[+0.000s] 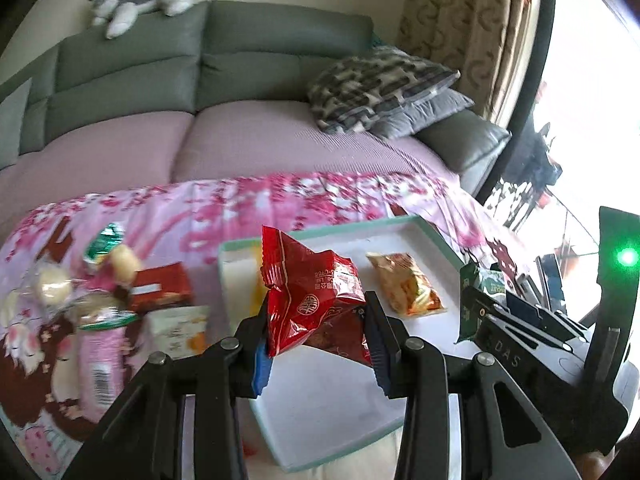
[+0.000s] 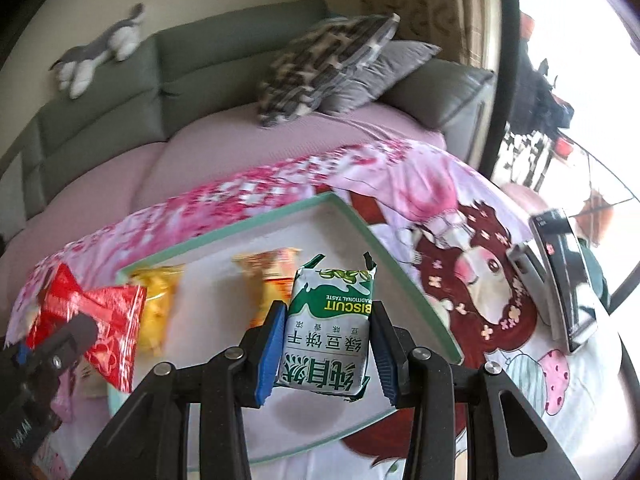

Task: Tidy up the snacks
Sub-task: 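Carry the red bag and green biscuit pack over the tray with both tools, then release both packs into the tray and withdraw both tools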

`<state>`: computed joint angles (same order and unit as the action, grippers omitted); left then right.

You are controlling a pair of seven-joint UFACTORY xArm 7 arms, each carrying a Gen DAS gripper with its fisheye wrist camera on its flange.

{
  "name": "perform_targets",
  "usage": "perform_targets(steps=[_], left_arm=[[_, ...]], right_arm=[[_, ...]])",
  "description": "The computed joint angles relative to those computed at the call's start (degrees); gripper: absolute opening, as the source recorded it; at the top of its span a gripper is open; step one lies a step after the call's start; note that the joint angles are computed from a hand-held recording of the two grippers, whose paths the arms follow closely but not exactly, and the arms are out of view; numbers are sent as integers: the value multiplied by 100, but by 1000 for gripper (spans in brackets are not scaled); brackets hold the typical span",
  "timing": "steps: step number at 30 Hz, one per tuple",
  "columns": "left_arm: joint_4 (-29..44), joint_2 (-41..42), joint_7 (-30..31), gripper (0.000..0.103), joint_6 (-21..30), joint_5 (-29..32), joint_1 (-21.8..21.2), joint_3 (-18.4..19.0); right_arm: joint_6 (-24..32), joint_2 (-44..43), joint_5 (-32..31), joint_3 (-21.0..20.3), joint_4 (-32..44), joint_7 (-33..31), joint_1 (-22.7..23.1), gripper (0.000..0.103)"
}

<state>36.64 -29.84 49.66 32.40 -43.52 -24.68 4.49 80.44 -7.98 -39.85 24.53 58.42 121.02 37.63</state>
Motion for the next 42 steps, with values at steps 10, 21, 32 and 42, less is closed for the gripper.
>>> perform_targets(steps=[10, 21, 32, 42], left_arm=[[171, 860, -92, 43, -297, -270, -177, -512], [37, 537, -482, 58, -245, 145, -21, -468], [-453, -76, -1328, 86, -787, 1402, 461, -411], [-914, -560, -1904, 96, -1067, 2402, 953, -78]], right_arm=[[-246, -223, 328, -107, -453, 5, -193, 45], [-277, -136, 344, -7, -297, -155, -191, 57], [-256, 267, 198, 6, 168, -277, 102, 89], [-92, 862, -44, -58, 888, -365, 595, 103]])
